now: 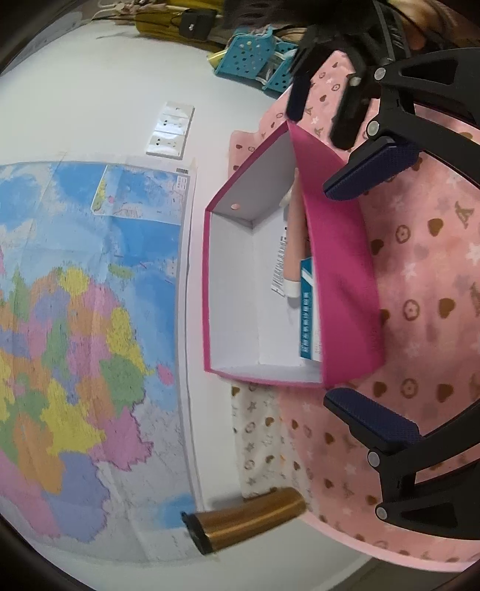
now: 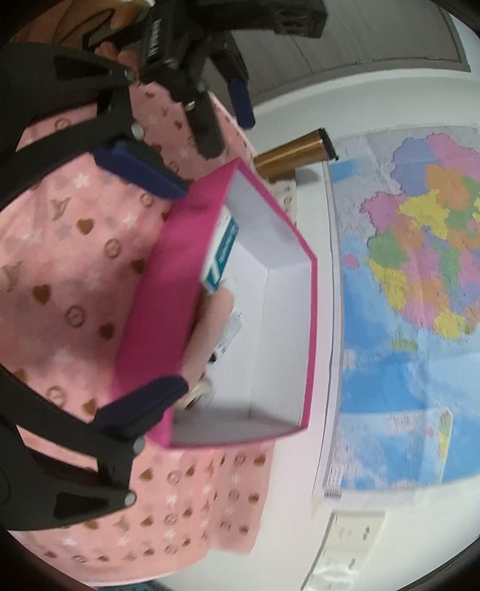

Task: Organize rigid objects

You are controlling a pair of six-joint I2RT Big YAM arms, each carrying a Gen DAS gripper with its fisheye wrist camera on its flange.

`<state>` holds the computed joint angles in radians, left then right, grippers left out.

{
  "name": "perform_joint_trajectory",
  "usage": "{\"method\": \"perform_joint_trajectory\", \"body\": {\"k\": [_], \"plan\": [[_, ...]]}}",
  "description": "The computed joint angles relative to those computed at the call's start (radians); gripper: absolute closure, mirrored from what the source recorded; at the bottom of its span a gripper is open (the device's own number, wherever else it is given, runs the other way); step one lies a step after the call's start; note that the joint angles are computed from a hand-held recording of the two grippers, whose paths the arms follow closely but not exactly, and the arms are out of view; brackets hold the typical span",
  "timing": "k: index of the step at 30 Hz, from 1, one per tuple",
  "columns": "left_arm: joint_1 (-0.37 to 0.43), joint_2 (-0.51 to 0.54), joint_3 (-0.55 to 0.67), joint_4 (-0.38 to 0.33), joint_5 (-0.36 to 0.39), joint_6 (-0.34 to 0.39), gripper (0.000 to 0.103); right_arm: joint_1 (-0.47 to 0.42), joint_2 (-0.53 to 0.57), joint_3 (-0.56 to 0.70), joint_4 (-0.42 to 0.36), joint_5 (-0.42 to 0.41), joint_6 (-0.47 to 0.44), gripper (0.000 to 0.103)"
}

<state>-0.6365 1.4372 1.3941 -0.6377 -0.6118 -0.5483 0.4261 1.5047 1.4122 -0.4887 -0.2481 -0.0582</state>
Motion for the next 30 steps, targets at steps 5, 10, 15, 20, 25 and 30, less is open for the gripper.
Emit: {"method": "perform_joint_trajectory", "body": {"k": [5, 10, 15, 20, 25, 30], "plan": [[-0.027, 0.012, -0.002, -0.059, -0.049, -0.075, 0.0, -0.001, -0.03, -0.08, 0.022, 0.051, 0.06, 0.0], [-0.046, 0.036, 0.008, -0.128, -0.068, -0.123, 0.0, -0.002, -0.049, -0.12, 0.045, 0.064, 0.077, 0.0], [-0.054, 0.048, 0.013, -0.175, -0.072, -0.177, 0.0, 0.01, -0.07, -0.145, 0.062, 0.082, 0.068, 0.0], [-0.051, 0.06, 0.014, -0.194, -0.056, -0.219, 0.0, 0.019, -0.074, -0.161, 0.064, 0.086, 0.075, 0.0], [-0.049, 0.06, 0.003, -0.169, -0.045, -0.212, 0.0, 0.017, -0.072, -0.166, 0.055, 0.096, 0.07, 0.0], [-0.064, 0.092, 0.037, -0.19, -0.072, -0.193, 0.0, 0.006, -0.069, -0.163, 0.048, 0.098, 0.087, 0.0]]}}
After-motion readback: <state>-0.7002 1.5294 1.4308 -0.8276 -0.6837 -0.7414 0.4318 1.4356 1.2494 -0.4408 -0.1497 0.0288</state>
